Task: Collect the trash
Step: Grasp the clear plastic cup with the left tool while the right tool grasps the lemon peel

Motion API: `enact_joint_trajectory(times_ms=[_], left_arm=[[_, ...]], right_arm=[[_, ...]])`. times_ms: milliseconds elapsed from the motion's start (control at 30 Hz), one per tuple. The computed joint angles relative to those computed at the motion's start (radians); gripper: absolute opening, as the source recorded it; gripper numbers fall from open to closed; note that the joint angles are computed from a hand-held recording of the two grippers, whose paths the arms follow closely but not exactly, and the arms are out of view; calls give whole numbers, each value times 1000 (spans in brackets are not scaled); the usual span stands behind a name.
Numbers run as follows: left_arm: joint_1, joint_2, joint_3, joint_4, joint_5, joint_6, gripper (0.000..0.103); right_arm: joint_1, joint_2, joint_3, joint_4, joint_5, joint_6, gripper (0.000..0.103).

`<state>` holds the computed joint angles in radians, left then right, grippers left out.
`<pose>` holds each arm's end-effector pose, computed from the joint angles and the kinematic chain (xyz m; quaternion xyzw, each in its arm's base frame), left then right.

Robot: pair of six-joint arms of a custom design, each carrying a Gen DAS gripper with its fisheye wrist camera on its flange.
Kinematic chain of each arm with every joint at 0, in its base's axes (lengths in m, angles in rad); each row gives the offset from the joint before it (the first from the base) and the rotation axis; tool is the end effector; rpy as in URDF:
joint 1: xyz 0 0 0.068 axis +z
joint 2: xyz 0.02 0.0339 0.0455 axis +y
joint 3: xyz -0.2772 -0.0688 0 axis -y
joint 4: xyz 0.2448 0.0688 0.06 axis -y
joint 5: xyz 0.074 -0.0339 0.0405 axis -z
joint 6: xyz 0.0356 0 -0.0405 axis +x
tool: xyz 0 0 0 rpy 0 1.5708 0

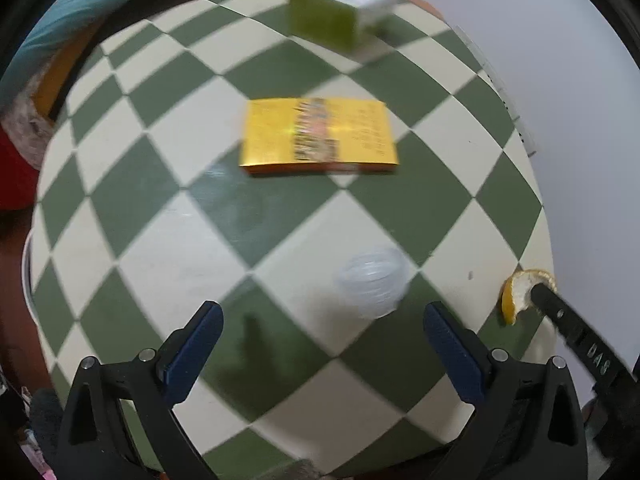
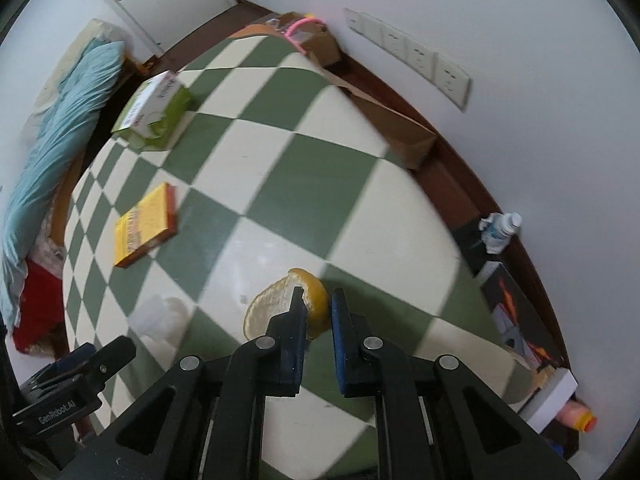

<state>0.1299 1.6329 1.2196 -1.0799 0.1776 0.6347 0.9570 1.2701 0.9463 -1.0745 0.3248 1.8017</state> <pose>0.2923 0.0318 0.2381 0.2519 0.9629 -0.0678 0.0689 0.1288 0.1631 0.2511 0.4157 0.8911 0.0528 0.1743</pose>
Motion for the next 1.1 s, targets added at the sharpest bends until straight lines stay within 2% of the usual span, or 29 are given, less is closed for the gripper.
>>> enact_joint_trajectory(times_ms=[133, 167, 200, 233, 300, 333, 467, 733, 767, 900, 1067, 1100], left_arm=[[-61, -4, -46, 51, -25, -64, 101], [-65, -7, -54, 63, -28, -72, 92], [-64, -12, -61, 75, -30, -77, 74], [-70, -15, -68, 84, -34, -89, 70], [-59, -19, -68, 74, 7, -89, 45], [-60, -31, -75, 82, 10, -95, 38], [-72, -55, -98, 118, -1, -100, 38], [-72, -68, -94, 122, 5, -88, 38], [-51, -106, -134, 130, 11, -65, 38], [-26, -173, -131, 98, 37, -34, 38], [40, -209, -54, 42, 82, 15, 38], [83, -193, -12, 13, 101, 53, 38]], right_arm=[[9, -28, -35, -7, -9, 30, 12], [9, -30, -39, -8, -9, 32, 12], [11, -32, -41, -8, -8, 36, 12], [11, -34, -43, -6, -7, 37, 12], [11, -33, -43, -7, -4, 35, 12], [11, -32, -41, -8, -3, 34, 12], [3, -19, -36, -4, -2, 22, 12], [3, -7, -26, -6, -7, 11, 12], [2, -7, -23, -8, -6, 9, 12], [11, 1, 10, -34, 11, 8, 12], [30, 31, 103, -91, 53, -12, 12], [34, 40, 127, -105, 62, -17, 12]])
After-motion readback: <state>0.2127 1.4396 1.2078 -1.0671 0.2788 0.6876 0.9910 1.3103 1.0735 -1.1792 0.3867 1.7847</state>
